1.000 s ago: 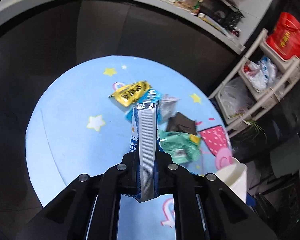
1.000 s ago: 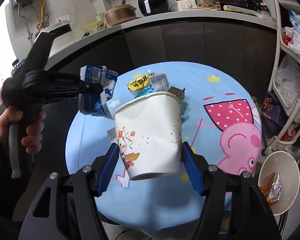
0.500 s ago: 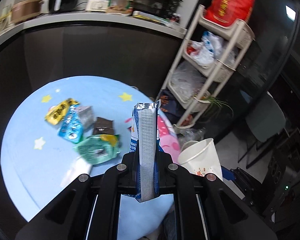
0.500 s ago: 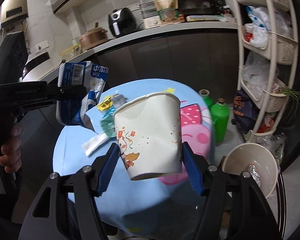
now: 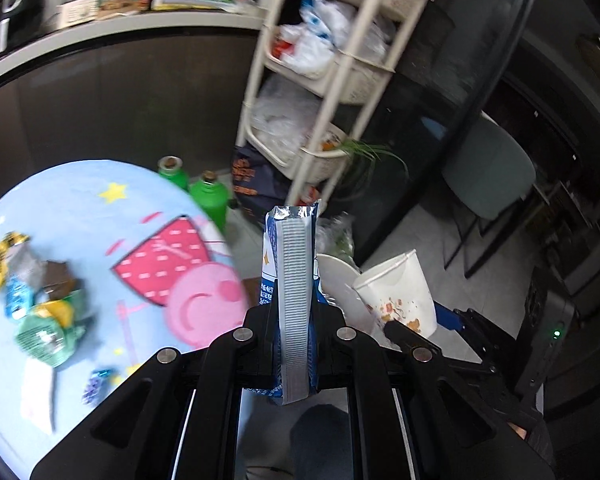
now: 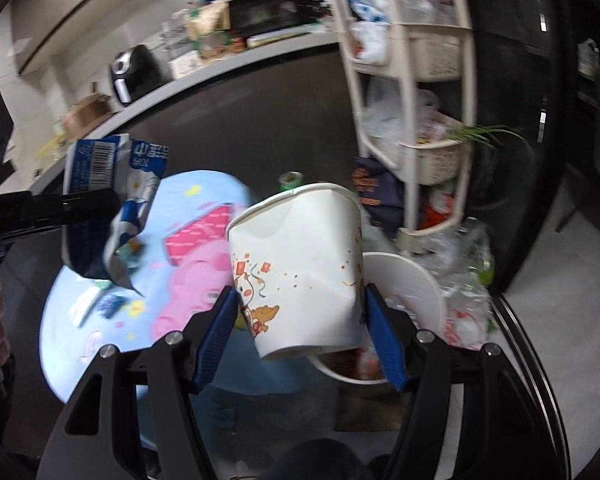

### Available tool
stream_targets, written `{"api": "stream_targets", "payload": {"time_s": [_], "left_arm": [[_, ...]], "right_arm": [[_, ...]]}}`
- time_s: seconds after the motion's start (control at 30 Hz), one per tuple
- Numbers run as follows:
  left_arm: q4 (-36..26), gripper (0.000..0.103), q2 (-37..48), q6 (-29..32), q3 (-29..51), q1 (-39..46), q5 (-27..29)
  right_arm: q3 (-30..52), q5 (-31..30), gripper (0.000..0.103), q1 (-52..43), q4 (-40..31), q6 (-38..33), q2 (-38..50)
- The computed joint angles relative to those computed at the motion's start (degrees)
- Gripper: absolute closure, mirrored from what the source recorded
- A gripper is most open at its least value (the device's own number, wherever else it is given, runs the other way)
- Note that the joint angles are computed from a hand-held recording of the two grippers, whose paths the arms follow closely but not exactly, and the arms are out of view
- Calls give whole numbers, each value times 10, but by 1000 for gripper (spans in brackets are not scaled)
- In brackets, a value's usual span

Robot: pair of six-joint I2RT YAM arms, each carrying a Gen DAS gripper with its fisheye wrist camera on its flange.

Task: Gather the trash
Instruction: 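Carry the cup and carton to the white bucket and drop them in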

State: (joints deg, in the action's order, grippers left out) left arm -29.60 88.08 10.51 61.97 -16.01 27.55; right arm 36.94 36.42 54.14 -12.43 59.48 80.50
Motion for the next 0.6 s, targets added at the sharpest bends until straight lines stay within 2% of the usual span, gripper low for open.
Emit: {"api": "stream_targets", "payload": {"time_s": [0.1, 0.23, 0.47, 0.6], "left_arm": [[24, 94, 34, -16, 11, -45, -15], [58, 94, 94, -34, 27, -97, -44], [98, 93, 205, -56, 63, -135, -79], [122, 93, 261, -54, 89, -154, -119]], "right_arm": [[-30, -7, 39, -18, 16, -1, -4], [-75, -39, 39, -55, 73, -15, 13], [-113, -104, 39, -118, 188, -59, 95], [-109, -138, 39, -156, 236, -84, 156]]}}
